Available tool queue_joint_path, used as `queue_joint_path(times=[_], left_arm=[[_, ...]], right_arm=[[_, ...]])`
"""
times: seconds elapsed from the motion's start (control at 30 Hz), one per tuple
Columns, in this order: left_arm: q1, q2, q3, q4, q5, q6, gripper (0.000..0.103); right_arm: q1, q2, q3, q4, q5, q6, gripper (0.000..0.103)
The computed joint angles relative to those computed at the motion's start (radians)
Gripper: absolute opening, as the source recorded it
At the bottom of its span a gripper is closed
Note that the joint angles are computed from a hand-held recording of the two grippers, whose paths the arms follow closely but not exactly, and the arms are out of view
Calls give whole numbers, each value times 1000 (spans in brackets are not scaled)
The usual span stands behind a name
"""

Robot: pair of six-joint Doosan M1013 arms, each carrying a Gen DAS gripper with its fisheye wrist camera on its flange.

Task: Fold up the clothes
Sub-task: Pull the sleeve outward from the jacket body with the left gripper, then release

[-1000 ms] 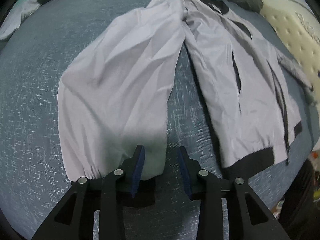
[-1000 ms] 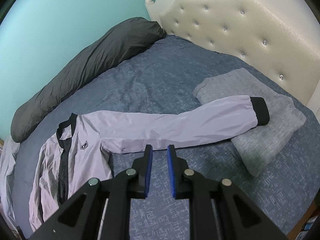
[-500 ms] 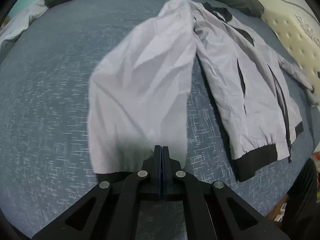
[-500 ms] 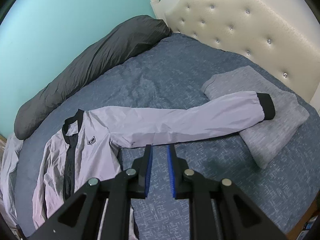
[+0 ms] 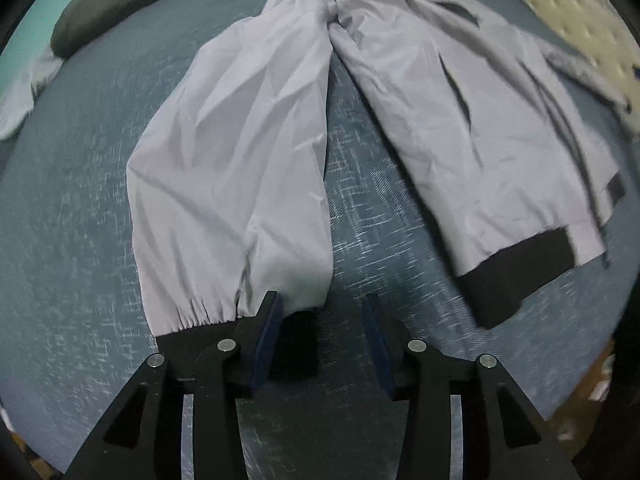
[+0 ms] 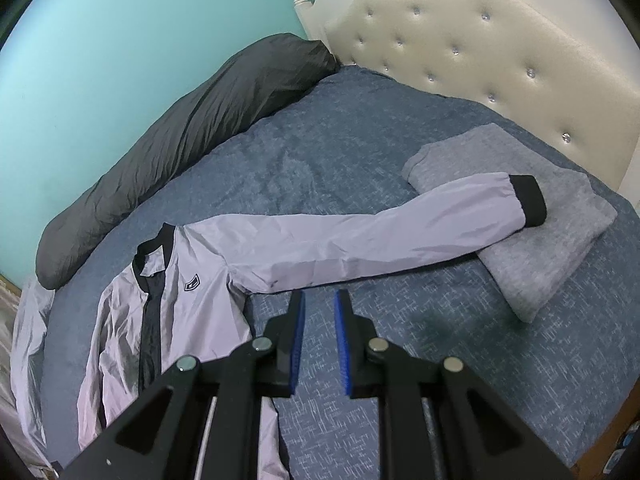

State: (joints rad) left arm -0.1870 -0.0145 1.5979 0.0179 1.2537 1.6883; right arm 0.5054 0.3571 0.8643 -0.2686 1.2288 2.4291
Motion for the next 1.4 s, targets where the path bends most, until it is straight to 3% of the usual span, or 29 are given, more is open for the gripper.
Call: queue_joint_path(times=[0.03, 0.07, 0.1, 0.13, 0.3, 0.37, 0.5, 0.63, 0.87, 1.13, 1.3, 1.4], left_arm=[[-6, -1, 5, 16, -4, 10, 45], [-11, -2, 9, 31, -9, 14, 38], [-13, -3, 11, 45, -13, 17, 22], [-3, -4, 9, 36, -16, 17, 14], [66, -13, -14, -48, -29, 19, 2], [100, -19, -30, -83, -39, 22, 2], [214, -18, -81, -180, -50, 22, 2], [309, 41, -183, -216, -51, -5, 1], [373, 67, -215, -189, -81, -55, 1], [429, 146, -288, -133, -54, -83, 1], [450, 182, -283, -99, -51, -156, 0], [467, 173, -258, -133, -86, -182, 0]], right_arm=[[0, -2, 3, 0, 1, 1, 14], [0, -5, 7, 0, 2, 1, 14], [1, -8, 10, 0, 4, 1, 14], [1, -9, 13, 0, 5, 3, 14], [6, -10, 16, 2, 12, 4, 14], [8, -9, 13, 1, 15, 3, 14], [14, 2, 1, -2, 29, 4, 14], [21, 20, -19, -3, 48, -5, 14], [43, 67, -86, -4, 95, -35, 14], [66, 118, -161, -18, 155, -73, 14], [82, 142, -189, -20, 182, -94, 14], [88, 149, -194, -7, 181, -100, 14]])
